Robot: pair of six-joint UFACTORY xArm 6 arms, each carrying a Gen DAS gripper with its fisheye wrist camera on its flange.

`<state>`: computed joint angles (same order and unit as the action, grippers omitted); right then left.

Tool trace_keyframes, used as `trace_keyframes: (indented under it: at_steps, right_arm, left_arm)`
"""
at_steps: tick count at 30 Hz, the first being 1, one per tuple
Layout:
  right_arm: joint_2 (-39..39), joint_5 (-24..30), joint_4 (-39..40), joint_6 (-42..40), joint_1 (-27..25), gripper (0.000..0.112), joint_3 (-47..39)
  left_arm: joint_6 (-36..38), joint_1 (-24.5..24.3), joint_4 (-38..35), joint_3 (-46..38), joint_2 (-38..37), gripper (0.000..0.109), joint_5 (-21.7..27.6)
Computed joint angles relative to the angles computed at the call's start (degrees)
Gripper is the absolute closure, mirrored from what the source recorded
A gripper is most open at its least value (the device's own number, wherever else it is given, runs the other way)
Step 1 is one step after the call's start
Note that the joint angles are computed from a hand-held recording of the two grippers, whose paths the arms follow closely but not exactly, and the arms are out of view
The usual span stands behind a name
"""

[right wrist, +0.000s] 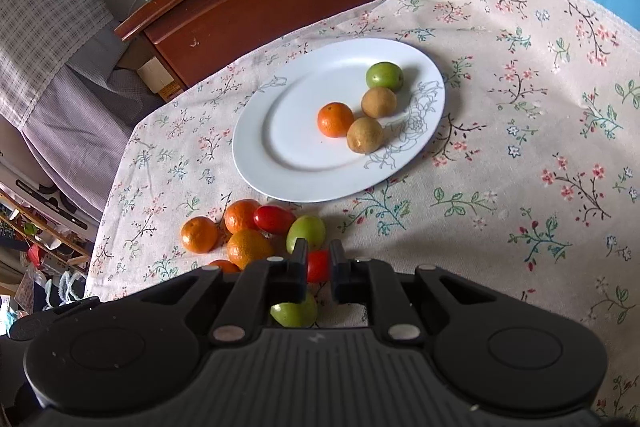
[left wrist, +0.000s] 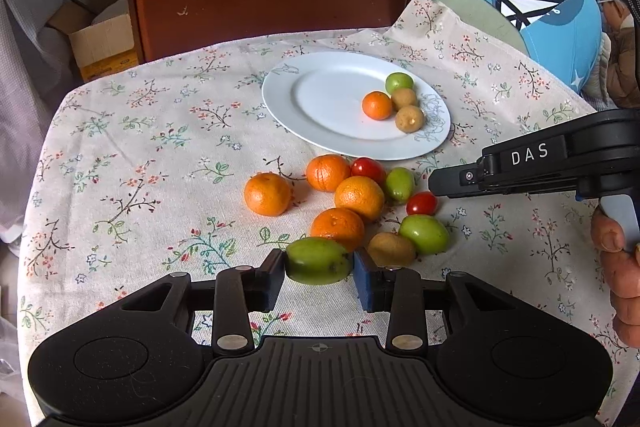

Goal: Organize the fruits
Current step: 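Carry the lime and cherry tomato onto the plate and open both grippers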

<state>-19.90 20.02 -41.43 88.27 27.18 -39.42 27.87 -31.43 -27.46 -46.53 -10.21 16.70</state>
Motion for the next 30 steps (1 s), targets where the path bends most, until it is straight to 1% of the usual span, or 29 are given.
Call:
trace_keyframes:
  at_steps: [1, 2, 6, 7, 8, 10, 13, 15, 16, 19, 25, 30]
  right_arm:
    - [0.1, -0.5, 1.4, -0.8, -0.1, 0.098, 0.2]
    - [0.2, -1.0, 2.1, -0.9, -0.2, 0.097, 0.4]
    - [1.5, -0.9, 0.8, -0.2, 0.1, 0.095, -0.7]
    - [2.0, -0.8, 1.4, -0.8, 0.3, 0.093, -1.1]
    - [2.7, -0.6, 2.7, -2.1, 0.6, 0.089, -1.6]
    - [3.9, 0.5, 3.9, -3.3, 1.3, 0.083, -2.7]
    - [5.0, 2.3, 4.0, -3.5, 1.9, 0.081, -4.1]
    - [5.4, 2.5, 4.5, -4.1, 2.1, 0.084, -4.5]
    - [5.4, 2.1, 4.5, -4.3, 2.0, 0.088, -4.3]
    - [5.1, 2.3, 4.3, -4.9, 2.3, 0.088, -4.3]
    - [3.3, 4.0, -1.0, -2.8, 2.9, 0.088, -4.8]
    - [1.7, 3.9, -3.1, -4.3, 1.9, 0.088, -6.1]
  left_arm:
    - [-0.8, 0.1, 0.9, 0.1, 0.1, 0.074, 0.0]
    - [-1.4, 0.1, 1.7, 0.1, 0.1, 0.074, 0.0]
    - [-2.4, 0.2, 2.5, 0.2, 0.1, 0.074, -0.6]
    - [-2.5, 0.2, 2.7, 0.3, 0.0, 0.074, -0.6]
    - [-2.7, 0.2, 3.1, 0.5, -0.1, 0.074, -0.6]
    - [-3.2, 0.3, 4.0, 0.7, -0.2, 0.074, -0.8]
    - [-3.4, 0.3, 4.0, 0.8, -0.2, 0.074, -1.0]
    - [-3.3, 0.4, 3.8, 0.8, -0.2, 0.074, -1.3]
    - [-3.3, 0.4, 3.8, 0.8, -0.2, 0.074, -1.5]
    - [-3.4, 0.5, 3.4, 0.8, -0.3, 0.074, -1.9]
    - [-2.9, 0.4, 3.0, 0.2, -0.4, 0.074, -3.4]
    - [0.6, 0.2, -0.7, -2.5, 0.8, 0.074, -4.2]
